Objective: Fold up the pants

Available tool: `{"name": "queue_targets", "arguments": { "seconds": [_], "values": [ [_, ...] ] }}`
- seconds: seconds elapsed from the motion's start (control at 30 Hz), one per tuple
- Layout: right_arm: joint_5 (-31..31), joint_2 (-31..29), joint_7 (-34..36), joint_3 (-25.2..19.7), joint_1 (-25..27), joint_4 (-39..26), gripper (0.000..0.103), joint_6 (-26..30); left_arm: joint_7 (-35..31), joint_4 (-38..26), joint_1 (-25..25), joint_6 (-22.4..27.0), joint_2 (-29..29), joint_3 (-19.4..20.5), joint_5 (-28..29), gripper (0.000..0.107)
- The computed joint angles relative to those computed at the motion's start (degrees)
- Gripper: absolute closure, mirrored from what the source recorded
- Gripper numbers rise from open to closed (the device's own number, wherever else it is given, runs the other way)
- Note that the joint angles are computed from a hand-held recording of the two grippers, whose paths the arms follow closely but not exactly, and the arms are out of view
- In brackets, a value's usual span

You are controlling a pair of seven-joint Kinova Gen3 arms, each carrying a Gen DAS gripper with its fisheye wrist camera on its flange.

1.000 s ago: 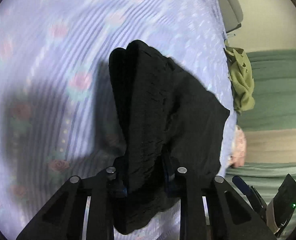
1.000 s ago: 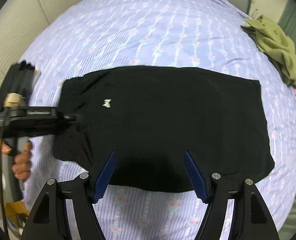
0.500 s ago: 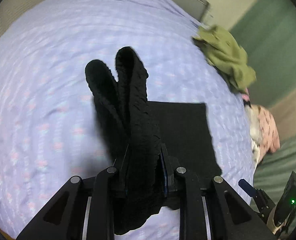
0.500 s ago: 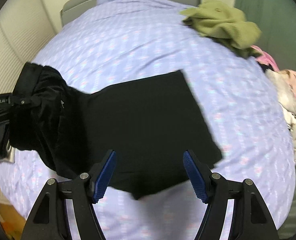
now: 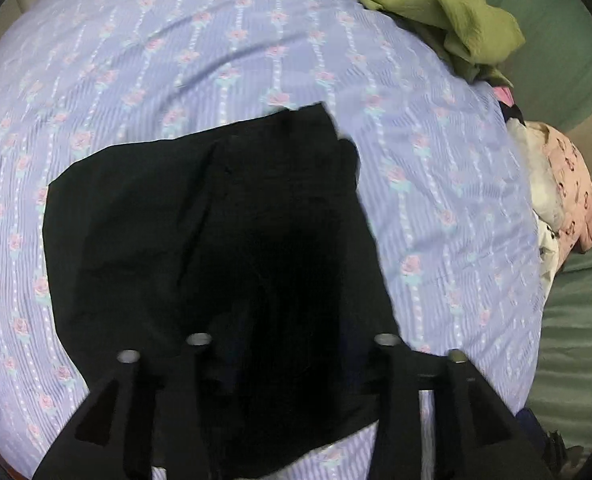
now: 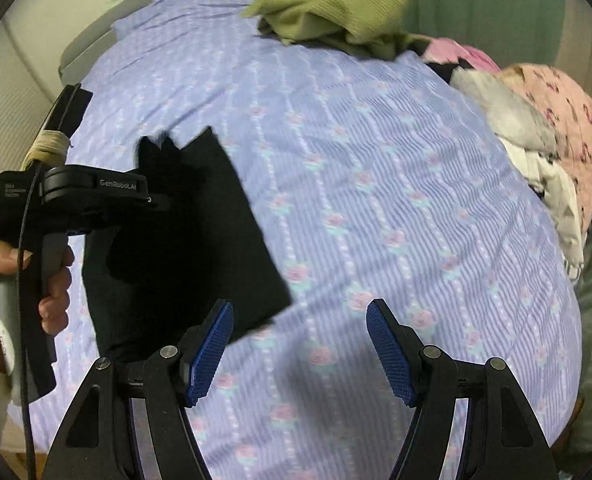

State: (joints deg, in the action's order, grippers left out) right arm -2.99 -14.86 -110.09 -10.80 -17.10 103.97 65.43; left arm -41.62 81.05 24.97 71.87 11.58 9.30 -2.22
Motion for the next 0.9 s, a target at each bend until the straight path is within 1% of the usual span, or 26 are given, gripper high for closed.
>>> {"name": "queue_targets", "arguments": {
  "seconds": [0.07, 0.1, 0.13, 0.17, 0.23, 0.27, 0.33, 0.4, 0.47, 0.5, 0.57, 0.63, 0.7, 0.77, 0.87, 0.9],
  "values": [
    [-1.4, -0.6, 2.8, 2.1, 0.1, 0.8, 0.033, -0.5, 1.8, -0.9, -0.3, -0.6, -1.7, 2.9, -2.5, 0.041],
    [-1.6, -0.8, 3.9, 2.5, 0.2, 0.9, 0.033, -0.8, 2.8, -1.3, 0.4, -0.8, -3.0, 3.4, -4.2, 0.035],
    [-1.7, -0.8, 4.9, 2.7, 0.3, 1.1, 0.033, -1.5, 4.6, -1.7, 2.1, -0.2, -4.7, 3.0, -6.6, 0.021],
    [-2.4, -0.9, 6.4, 3.2, 0.2, 1.3, 0.033, -2.3, 6.5, -2.1, 4.5, 1.3, -5.7, 1.6, -8.9, 0.015],
    [-4.7, -0.6, 9.7, 4.5, -0.2, 1.4, 0.033, -3.4, 10.0, -2.0, 6.6, 5.2, -7.4, 1.7, -13.4, 0.015],
    [-6.0, 0.0, 11.7, 5.1, -0.5, 1.4, 0.033, -4.1, 10.9, -1.6, 6.3, 7.4, -8.0, 2.8, -14.8, 0.015],
    [-8.1, 1.1, 15.5, 5.5, -1.0, 1.3, 0.033, -5.5, 10.7, 0.0, 5.6, 9.9, -9.0, 3.5, -15.5, 0.015],
    [-10.4, 3.1, 19.2, 5.9, -1.5, 1.1, 0.033, -7.2, 11.0, 2.7, 4.6, 12.1, -10.1, 3.8, -14.7, 0.015],
    [-13.3, 5.4, 22.8, 6.3, -1.7, 0.8, 0.033, -8.9, 13.6, 6.6, 3.4, 12.6, -11.9, 3.7, -13.3, 0.015],
    [-14.1, 6.5, 24.0, 6.2, -1.7, 0.5, 0.033, -9.5, 14.5, 7.9, 2.4, 12.3, -12.5, 4.4, -12.6, 0.015],
    [-15.1, 9.6, 26.2, 5.6, -1.7, -0.5, 0.035, -10.6, 16.7, 11.4, 1.5, 11.3, -14.5, 4.2, -10.6, 0.015],
    [-16.3, 12.6, 28.4, 5.0, -1.6, -1.6, 0.045, -10.9, 17.8, 13.9, 0.4, 10.8, -16.1, 4.8, -9.2, 0.015],
    [-17.1, 15.1, 29.2, 4.4, -1.3, -2.8, 0.05, -10.5, 18.5, 15.4, -0.2, 10.6, -16.7, 5.8, -8.6, 0.015],
    [-18.0, 17.7, 29.5, 3.9, -1.0, -3.9, 0.05, -9.8, 18.7, 16.7, -0.7, 10.4, -17.3, 6.4, -7.9, 0.015],
    [-18.9, 19.3, 30.3, 3.1, -0.7, -4.1, 0.052, -9.7, 18.4, 17.8, -1.1, 9.5, -17.4, 7.0, -7.1, 0.015],
    [-18.8, 19.7, 30.3, 2.9, -0.6, -4.2, 0.057, -9.4, 18.0, 17.9, -1.3, 9.2, -17.2, 6.9, -6.9, 0.015]
  ]
}}
